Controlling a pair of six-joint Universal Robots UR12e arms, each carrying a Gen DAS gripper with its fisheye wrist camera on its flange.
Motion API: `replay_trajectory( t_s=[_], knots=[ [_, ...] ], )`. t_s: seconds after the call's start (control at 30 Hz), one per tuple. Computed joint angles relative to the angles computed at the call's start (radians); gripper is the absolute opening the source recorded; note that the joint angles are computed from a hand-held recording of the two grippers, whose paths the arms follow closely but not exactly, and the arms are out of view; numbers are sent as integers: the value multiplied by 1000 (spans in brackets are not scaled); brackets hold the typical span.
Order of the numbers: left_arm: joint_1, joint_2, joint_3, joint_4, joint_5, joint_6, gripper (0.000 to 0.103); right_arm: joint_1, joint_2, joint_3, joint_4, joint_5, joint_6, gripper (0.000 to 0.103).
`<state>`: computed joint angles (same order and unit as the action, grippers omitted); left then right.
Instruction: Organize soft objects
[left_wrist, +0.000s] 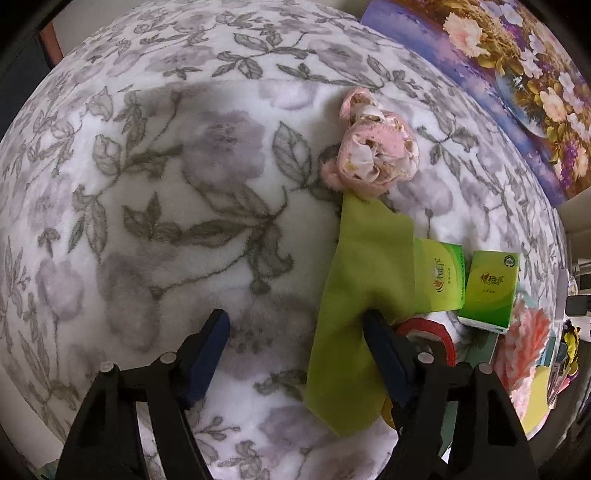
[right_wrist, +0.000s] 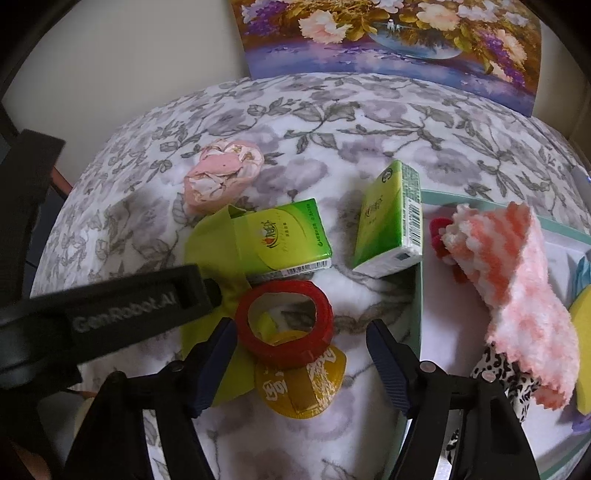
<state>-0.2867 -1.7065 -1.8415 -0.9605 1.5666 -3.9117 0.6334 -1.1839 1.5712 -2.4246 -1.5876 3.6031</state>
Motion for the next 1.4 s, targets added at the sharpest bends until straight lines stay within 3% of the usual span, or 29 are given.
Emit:
replay_trajectory(
  t_s=[0.03,0.1,0.23,0.3,0.33,0.4,0.67,1.13,1.4],
  knots=[
    [-1,0,0,1,4,1,74,1,0,-1,1,-1,-2,75],
    [-5,-5,4,3,10,4,56,2,0,-2,0,-2,-8,74],
    [-4,-3,1,12,21,16,33,2,0,-4,1,3,-13,74],
    [-2,-2,-1,24,9,15,11,2,-1,-3,-2,4,-16,74],
    [0,0,-5,34,-3,18,9,3,-2,-3,-4,2,-18,74],
    [4,-1,-9,46,-28,20,8,3,-2,-3,-5,2,-20,72],
    [4,12,-16,36,-14,22,5,9,6,-13,28,-5,-45,57],
    [11,47,-18,33,14,29,4,3,-9,-3,14,4,-31,56],
    [6,83,-25,95,60,20,3,-6,-37,14,-34,-5,-6,55]
  ],
)
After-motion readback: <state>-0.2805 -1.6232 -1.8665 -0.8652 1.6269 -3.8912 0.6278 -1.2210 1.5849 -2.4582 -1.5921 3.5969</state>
